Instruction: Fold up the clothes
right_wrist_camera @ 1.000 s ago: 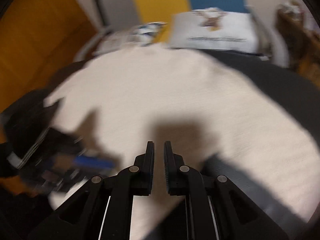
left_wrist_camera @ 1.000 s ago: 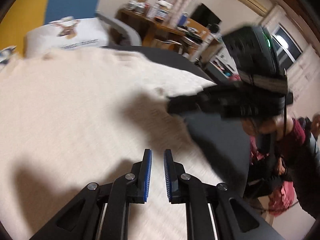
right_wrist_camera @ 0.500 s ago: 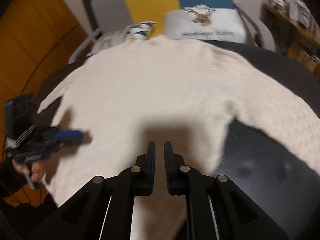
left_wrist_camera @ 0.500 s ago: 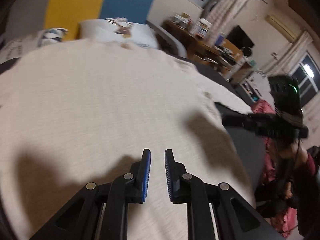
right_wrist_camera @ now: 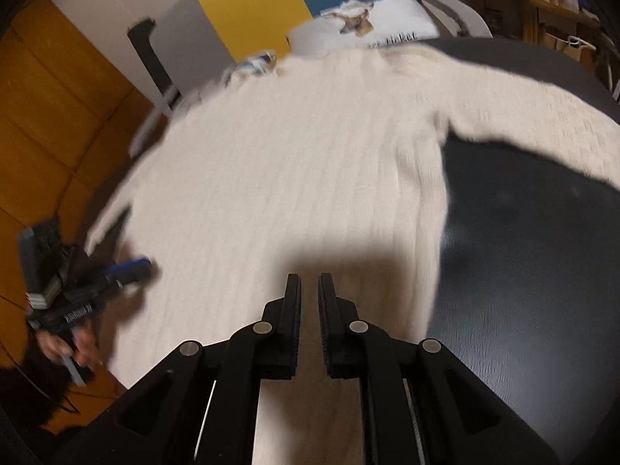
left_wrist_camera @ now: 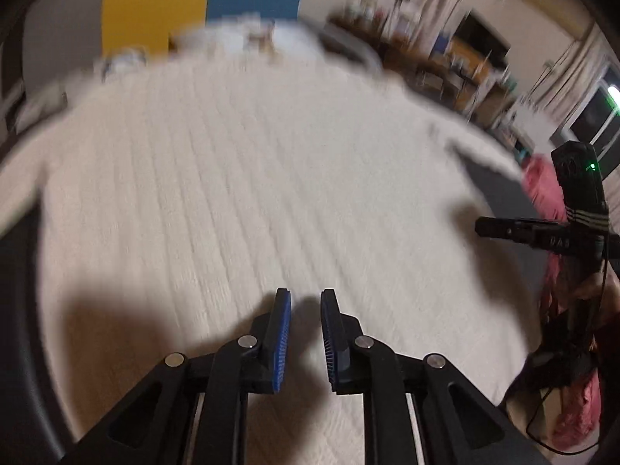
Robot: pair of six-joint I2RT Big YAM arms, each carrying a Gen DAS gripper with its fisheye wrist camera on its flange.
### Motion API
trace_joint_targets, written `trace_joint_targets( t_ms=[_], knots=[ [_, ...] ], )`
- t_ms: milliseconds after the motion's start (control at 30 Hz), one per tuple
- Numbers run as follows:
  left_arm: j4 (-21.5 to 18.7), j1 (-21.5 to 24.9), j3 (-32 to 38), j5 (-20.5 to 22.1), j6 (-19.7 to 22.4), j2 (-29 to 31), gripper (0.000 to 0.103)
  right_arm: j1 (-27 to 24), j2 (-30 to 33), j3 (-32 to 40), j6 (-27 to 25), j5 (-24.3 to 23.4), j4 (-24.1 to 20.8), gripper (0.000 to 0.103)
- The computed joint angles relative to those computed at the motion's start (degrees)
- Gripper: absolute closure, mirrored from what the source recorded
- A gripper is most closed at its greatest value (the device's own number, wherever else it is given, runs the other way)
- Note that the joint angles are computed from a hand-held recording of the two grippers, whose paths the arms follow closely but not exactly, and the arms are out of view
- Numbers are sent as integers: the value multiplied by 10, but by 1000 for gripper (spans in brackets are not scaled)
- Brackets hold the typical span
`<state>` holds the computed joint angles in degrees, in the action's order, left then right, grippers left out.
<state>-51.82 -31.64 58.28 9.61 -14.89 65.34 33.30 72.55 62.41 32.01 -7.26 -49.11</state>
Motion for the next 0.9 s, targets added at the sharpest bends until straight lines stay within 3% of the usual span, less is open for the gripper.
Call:
trace_joint_targets(
  t_ms=[33, 100, 167, 333, 433, 533, 667, 733, 833, 900],
  knots=[
    [14, -4, -9, -9, 2, -10, 88, 8, -3, -11, 5, 4, 1, 93],
    [1, -4, 0, -5, 2, -10, 88, -3, -3, -39, -3, -10, 65, 93],
    [12, 5, 14, 16, -4, -5, 88, -31, -7, -47, 25, -51, 85, 93],
    [60, -3, 66, 28, 3, 39, 88, -58, -5, -21, 8, -23, 102, 93],
    [46, -28, 96, 30, 19, 94, 88, -70, 27, 4, -11, -21, 111, 93],
    [12, -41, 100, 27, 36, 125, 88, -75, 66, 23, -24, -2, 82, 93],
    [38, -14, 91, 85, 8, 119, 88, -88, 61, 13, -52, -30, 83, 96],
    [46, -22, 111, 77, 14, 132, 88, -98, 60, 21, -61, -49, 78, 95],
    [72, -34, 148, 102, 7, 163, 88, -104, 62, 44, -82, -40, 89, 93],
    [76, -49, 180, 109, 14, 189, 88, -101, 91, 79, -103, -20, 52, 93]
  ],
)
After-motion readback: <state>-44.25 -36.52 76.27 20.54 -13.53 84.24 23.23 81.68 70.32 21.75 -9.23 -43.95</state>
